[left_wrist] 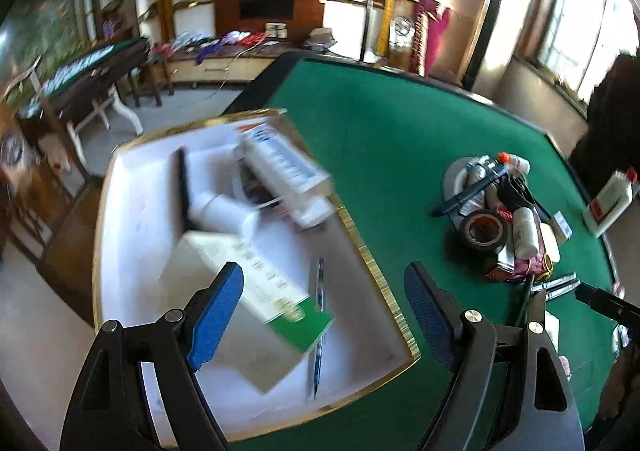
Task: Organize objects
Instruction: 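Move both open grippers back over the table clutter, then grasp the white-blue medicine box upright with the left gripper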
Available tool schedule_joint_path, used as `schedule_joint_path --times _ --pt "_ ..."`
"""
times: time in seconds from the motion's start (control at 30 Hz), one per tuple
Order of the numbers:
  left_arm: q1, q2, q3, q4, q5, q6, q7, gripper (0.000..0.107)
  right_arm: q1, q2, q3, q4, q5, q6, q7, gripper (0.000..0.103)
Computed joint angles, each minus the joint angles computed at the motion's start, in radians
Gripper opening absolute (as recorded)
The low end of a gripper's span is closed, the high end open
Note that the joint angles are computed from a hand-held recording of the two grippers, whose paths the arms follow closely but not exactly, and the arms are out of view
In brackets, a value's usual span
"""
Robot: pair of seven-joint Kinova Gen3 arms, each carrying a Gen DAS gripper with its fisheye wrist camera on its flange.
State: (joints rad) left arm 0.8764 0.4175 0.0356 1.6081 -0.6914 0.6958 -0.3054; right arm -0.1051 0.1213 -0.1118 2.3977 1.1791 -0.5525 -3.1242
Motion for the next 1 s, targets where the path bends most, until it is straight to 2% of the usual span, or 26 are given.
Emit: schedule_joint_path --times 0.03,0.13,0.2,0.27,0.33,0.43,0.5,0.57,0.63,0.7,0.77,0.83,0.9,1.0 --pt "0.017 0.026 -0.012 -0.043 -0.004 0.037 -0.014 0.078 0.02 0.005 0.012 0.022 -0.02 -0.035 0.035 0.044" --pt "0.115 0.095 -0.115 -0.13 -0.008 0.159 -0.026 0.078 0.078 0.018 0.045 0.048 -0.004 -0.122 0.061 0.044" --pt "0.104 0.108 -0.115 -0.147 0.005 0.219 -0.026 0.078 0.109 0.033 0.055 0.052 0.0 -0.176 0.069 0.044" --pt "0.045 0.085 -0.06 -0.106 -0.032 0.236 0.035 0.078 0.125 0.037 0.055 0.054 0.01 -0.21 0.069 0.044" --pt "0.019 0.06 -0.056 -0.063 -0.049 0.252 0.099 0.078 0.132 0.028 0.056 0.059 0.017 -0.223 0.072 0.045" --pt "-0.022 -0.001 -0.04 0.023 -0.065 0.185 0.175 0.078 0.143 0.015 0.063 0.069 0.031 -0.245 0.088 0.045" --pt "-0.02 -0.03 -0.031 0.054 -0.077 0.141 0.176 0.078 0.151 0.006 0.073 0.088 0.023 -0.255 0.115 0.048" --pt "-0.04 -0.049 0.017 0.061 -0.066 0.086 0.114 0.078 0.154 0.003 0.078 0.104 0.007 -0.257 0.13 0.049" --pt "-0.091 -0.062 0.11 0.069 -0.033 0.005 0.033 0.078 0.184 0.004 0.098 0.128 0.025 -0.285 0.134 0.049" --pt "-0.129 -0.035 0.203 0.051 0.002 -0.066 -0.048 0.078 0.191 0.01 0.098 0.135 0.016 -0.29 0.138 0.049" --pt "-0.16 0.014 0.295 0.005 0.024 -0.078 -0.13 0.078 0.193 0.004 0.097 0.146 -0.006 -0.281 0.145 0.049" --pt "-0.155 0.086 0.378 -0.078 0.035 -0.031 -0.211 0.078 0.201 0.003 0.1 0.154 -0.012 -0.285 0.15 0.049" --pt "-0.1 0.144 0.394 -0.17 0.022 0.049 -0.276 0.078 0.212 0.007 0.104 0.164 -0.019 -0.294 0.155 0.049" --pt "0.035 0.232 0.309 -0.309 0.025 0.146 -0.378 0.078 0.229 0.004 0.11 0.173 -0.018 -0.302 0.144 0.049"
